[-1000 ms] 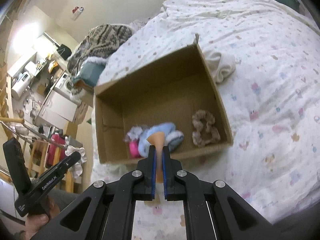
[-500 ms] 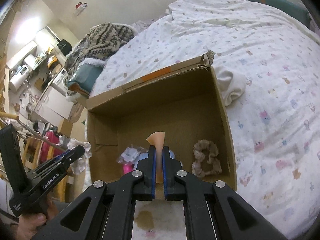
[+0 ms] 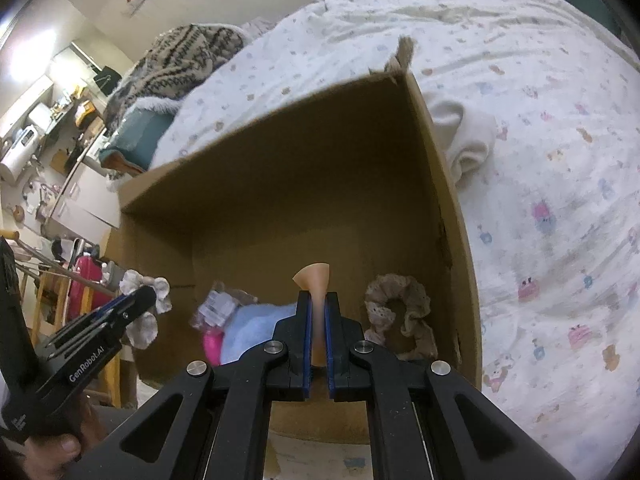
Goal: Organize soft objects
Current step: 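Lower the cream scrunchie with the left tool while the right tool lowers the orange cylinder into the box, then open both tools and lift them out of the box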
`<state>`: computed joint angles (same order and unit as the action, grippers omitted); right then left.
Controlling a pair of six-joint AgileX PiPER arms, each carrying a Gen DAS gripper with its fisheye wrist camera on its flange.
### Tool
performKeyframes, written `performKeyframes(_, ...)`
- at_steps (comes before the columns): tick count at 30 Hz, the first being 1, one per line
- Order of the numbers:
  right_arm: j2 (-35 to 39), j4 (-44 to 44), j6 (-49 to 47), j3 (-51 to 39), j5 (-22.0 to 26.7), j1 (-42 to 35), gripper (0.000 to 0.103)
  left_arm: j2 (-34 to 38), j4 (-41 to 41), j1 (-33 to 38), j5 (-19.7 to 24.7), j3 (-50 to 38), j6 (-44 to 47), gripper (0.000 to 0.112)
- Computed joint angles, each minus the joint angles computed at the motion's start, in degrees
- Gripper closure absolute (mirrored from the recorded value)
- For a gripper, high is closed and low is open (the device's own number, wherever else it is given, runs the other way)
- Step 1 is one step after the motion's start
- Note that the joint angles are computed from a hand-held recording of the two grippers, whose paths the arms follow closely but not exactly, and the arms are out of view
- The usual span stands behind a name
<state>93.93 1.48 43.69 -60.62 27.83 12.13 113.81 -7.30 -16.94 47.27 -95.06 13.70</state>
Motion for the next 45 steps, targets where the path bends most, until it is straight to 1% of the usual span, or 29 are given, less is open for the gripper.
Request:
performKeyframes(2,0.42,1.19,-1.17,0.18,-0.13,-0.42,0.096,0.5,-1.56,0.3,-0.58,0.45,1.91,0.099)
performKeyframes(4,1.2,2.44,-2.63,-0.13,0.5,-0.74,0.096,1.25,-1.11,0.24,-0.82,0.51,1.97,0.099)
performKeyframes(7,2.02,3.15,-3.82,-0.64,1.04,-0.83,0.096,2.19,-3.03,0.97,0.37,-0.2,2.2,0.099)
performKeyframes(11,2.34,3.6,-4.41,-0.9,1.12,-0.62,0.095,1.13,-1.16,0.11,-2.61,1.89,2.48,0.098)
performKeyframes(15,2.3,2.79,-3.75,-0.77,1.38,-0.32,0.095,0.83,-0.54,0.01,-3.06,2.49,2.02,0.098)
performKeyframes(17,2.2,2.8,-3.62,-0.73,1.18,-0.17,0.095,0.68,-0.61,0.17,-2.8,2.6,1.55,0.098)
performKeyframes(20,2.09,3.4,-4.25,-0.81,0.56,-0.12,0.09,0.29,-0.87,0.26,-2.5,2.62,1.86,0.097)
performKeyframes(22,1.94,3.17,-4.25,-0.77,0.53,-0.02,0.086,-0.08,-0.44,0.24,-2.16,2.8,1.33,0.094)
performKeyframes(24,1.43,4.27,-5.06,-0.16,-0.38,-0.15,0.084,0.15,-1.35,0.72,-0.49,2.19,1.49,0.09)
performKeyframes(25,1.28,4.44,-5.26,-0.1,-0.48,-0.1,0.082,0.66,-2.28,1.15,1.26,1.27,1.71,0.088)
performKeyframes(26,1.28,4.11,-5.12,-0.26,-0.5,0.07,0.081,0.8,-2.75,1.4,2.05,0.95,1.64,0.088)
performKeyframes(28,1.04,2.78,-4.3,-0.47,-0.44,0.62,0.074,0.53,-2.79,1.59,2.4,0.87,1.24,0.086)
performKeyframes(29,0.92,1.86,-3.45,-0.61,-0.24,0.95,0.07,0.37,-2.5,1.54,2.61,0.77,1.07,0.08)
performKeyframes(30,0.82,0.39,-1.98,-0.88,0.05,1.51,0.061,0.07,-2.33,1.5,2.9,0.71,0.98,0.073)
performKeyframes(31,0.63,-0.98,-0.8,-1.0,0.15,1.99,0.05,-0.41,-2.89,1.61,2.81,1.09,1.48,0.07)
performKeyframes(32,0.42,-3.06,0.89,-1.14,0.29,2.65,0.049,-1.04,-3.74,1.79,2.42,1.7,2.27,0.066)
performKeyframes(34,0.3,-7.8,4.63,-2.07,1.98,4.05,0.046,-2.71,-2.47,1.32,0.59,3.48,1.72,0.061)
performKeyframes(35,0.07,-9.08,5.82,-2.15,2.31,4.4,0.043,-3.29,-1.93,1.13,0.16,4.05,1.48,0.057)
performKeyframes(36,-0.38,-10.57,7.55,-1.88,2.18,4.75,0.039,-3.86,-1.57,0.98,-0.34,4.71,1.44,0.056)
performKeyframes(37,-0.72,-11.5,8.76,-1.73,2.28,4.9,0.037,-3.95,-1.48,0.95,-0.29,4.73,1.45,0.056)
performKeyframes(39,-1.21,-12.22,9.85,-1.55,2.54,5.07,0.037,-4.07,-1.35,1.02,0.31,4.63,1.39,0.056)
performKeyframes(41,-1.73,-12.64,10.68,-1.07,2.74,5.19,0.033,-4.35,-1.88,1.38,0.67,4.78,1.83,0.056)
performKeyframes(43,-2.69,-11.68,10.53,-0.01,1.51,5.2,0.02,-4.87,-2.6,1.95,0.67,5.19,2.62,0.056)
performKeyframes(45,-3.08,-13.81,12.53,-0.03,2.3,6.13,0.018,-5.79,-3.08,2.34,0.16,6.16,3.36,0.056)
